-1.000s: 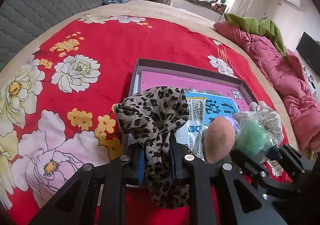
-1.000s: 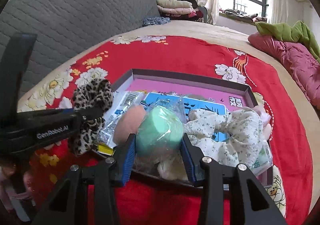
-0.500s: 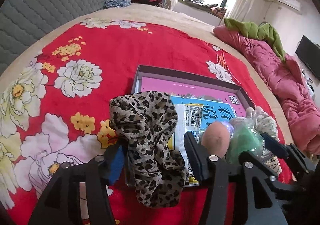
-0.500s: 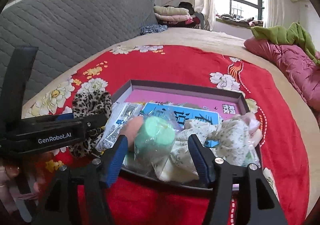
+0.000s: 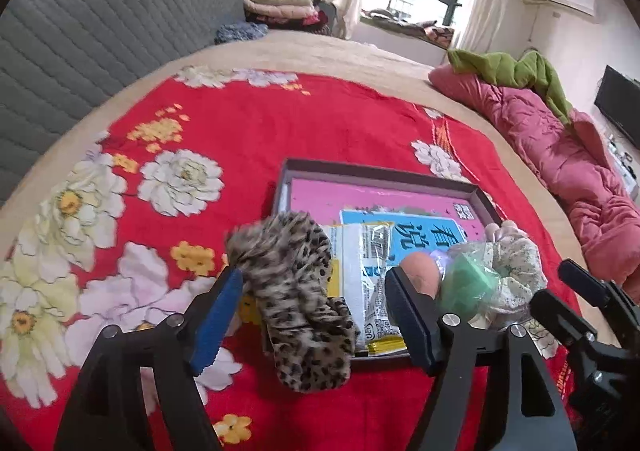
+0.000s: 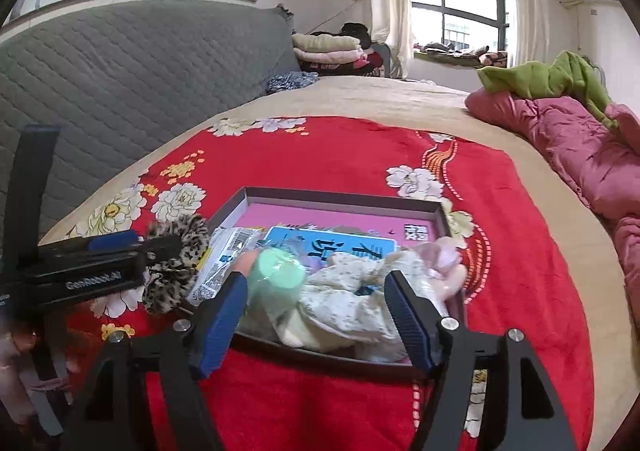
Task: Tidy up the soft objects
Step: 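Open the left tool to drop the scrunchie in the box while the right tool releases the green sponge, then withdraw both open tools back from the box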
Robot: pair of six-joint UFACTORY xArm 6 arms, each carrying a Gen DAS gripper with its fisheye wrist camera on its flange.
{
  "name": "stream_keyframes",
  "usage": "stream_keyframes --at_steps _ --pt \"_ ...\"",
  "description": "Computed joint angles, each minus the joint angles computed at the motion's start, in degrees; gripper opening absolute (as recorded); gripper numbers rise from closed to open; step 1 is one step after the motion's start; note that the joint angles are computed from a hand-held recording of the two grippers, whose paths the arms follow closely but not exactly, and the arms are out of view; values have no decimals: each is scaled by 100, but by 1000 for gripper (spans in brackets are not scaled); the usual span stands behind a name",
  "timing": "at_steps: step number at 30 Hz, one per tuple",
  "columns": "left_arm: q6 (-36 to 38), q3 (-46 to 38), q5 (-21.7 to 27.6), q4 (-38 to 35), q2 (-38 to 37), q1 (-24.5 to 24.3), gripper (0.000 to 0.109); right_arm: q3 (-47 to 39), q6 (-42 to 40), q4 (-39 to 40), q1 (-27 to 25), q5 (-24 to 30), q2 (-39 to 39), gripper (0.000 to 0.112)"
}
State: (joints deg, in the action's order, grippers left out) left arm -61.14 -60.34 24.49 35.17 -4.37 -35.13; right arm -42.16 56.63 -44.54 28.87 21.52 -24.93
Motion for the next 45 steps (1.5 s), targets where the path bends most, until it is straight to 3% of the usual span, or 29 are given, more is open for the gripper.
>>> stream_keyframes --at_steps 6,11,18,25,28,36,45 --pt "-207 200 -173 88 -265 7 76 184 -43 67 -54 61 -378 71" --pt "-7 288 -235 -289 -329 -78 76 249 50 17 -78 85 -591 71" --pt "-452 81 580 117 -509 -574 76 397 90 40 -2 182 -881 72" --pt "-780 51 1420 235 -716 -1104 76 719 413 -173 262 661 -1311 72" --pt "-935 110 1572 294 -790 -1242 76 885 873 -478 477 983 -1535 72" --pt "-866 231 1933 183 -936 -1554 76 1116 962 -210 889 1667 -1834 73" --pt "-1057 348 2253 259 -1145 -1880 76 1332 938 66 1183 1948 -2227 73"
